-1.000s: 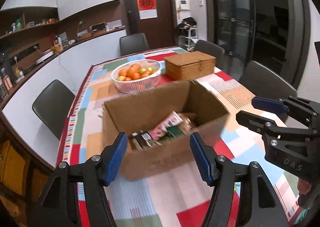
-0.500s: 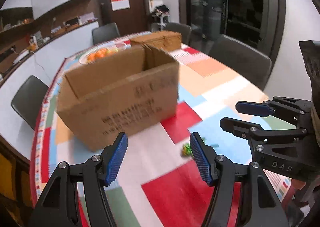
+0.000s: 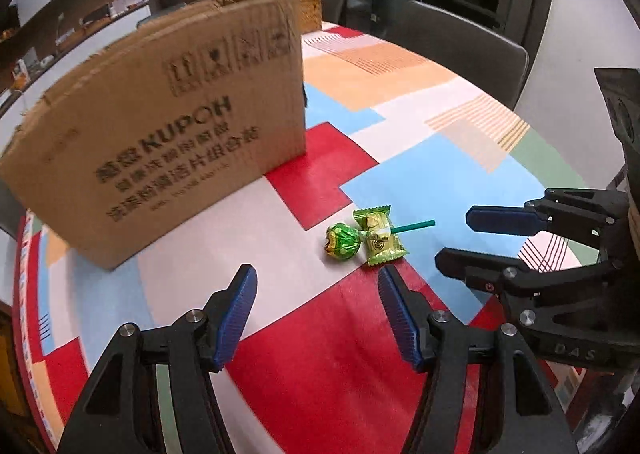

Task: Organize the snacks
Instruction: 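Grasp the green lollipop with the left gripper while the right grasps the yellow-green candy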

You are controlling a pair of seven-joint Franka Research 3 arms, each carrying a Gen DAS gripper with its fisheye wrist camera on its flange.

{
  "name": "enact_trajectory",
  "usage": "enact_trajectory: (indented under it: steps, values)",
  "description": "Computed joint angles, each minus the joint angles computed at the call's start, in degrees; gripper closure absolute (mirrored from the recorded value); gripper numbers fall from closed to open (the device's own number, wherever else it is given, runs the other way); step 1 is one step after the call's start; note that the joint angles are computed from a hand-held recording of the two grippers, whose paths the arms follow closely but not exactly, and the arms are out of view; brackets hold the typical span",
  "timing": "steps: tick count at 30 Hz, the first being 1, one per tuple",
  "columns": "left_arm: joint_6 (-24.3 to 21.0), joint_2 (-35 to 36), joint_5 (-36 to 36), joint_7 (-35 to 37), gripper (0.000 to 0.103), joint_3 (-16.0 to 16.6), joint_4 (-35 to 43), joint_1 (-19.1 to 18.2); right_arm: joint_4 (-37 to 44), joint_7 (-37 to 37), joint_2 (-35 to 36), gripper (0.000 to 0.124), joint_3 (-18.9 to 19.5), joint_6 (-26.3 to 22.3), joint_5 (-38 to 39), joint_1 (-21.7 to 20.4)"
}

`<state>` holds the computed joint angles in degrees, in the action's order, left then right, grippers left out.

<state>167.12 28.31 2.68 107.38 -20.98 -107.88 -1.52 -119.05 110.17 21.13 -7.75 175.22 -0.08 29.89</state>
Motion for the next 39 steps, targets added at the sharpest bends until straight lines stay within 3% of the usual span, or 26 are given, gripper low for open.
enact_trajectory:
  steps: [5, 16, 22, 27, 30, 33, 35, 39]
  values:
    - [-2.64, 3.22, 0.31, 0.26, 0.045, 0.24, 4.34, -0.84, 1.26, -1.92, 1.52, 0.08, 2.74, 0.45, 2.93, -2.75]
    - [-6.5, 8.81, 1.73, -0.31, 0.059, 2.08, 11.8, -3.99, 3.59, -3.82, 3.59, 0.08, 2.99, -0.29, 5.63, -3.11]
    - [-8.97, 10.46, 0.7, 0.0, 0.075, 1.4, 14.16, -3.8, 4.21, -4.65, 4.14, 0.08, 3.76, -0.35, 6.98, -4.03]
    - [-8.47, 9.39, -0.76, -0.56, 0.077, 1.05, 12.65, -2.86, 5.14, -6.04, 4.81, 0.08, 4.86, -0.05, 8.06, -4.8]
    - [-7.03, 6.85, 0.44, -4.66, 0.077, 4.19, 9.81, -4.48, 6.14, -7.4, 5.46, 0.08, 6.36, -0.38, 9.2, -5.96]
    - [-4.96, 4.37, 0.69, -7.34, 0.077, 4.81, 6.43, -3.73, 7.52, -8.62, 6.42, 0.08, 7.3, -0.64, 10.16, -6.47]
    - [-3.43, 3.06, 1.81, -9.74, 0.077, 6.02, 4.65, -4.04, 8.97, -8.16, 7.44, 0.081, 5.93, -1.29, 9.72, -4.98]
    - [-1.83, 1.46, 1.61, -11.98, 0.077, 5.26, 2.27, -2.21, 11.82, -7.16, 9.33, 0.082, 3.99, -3.24, 8.27, -2.88]
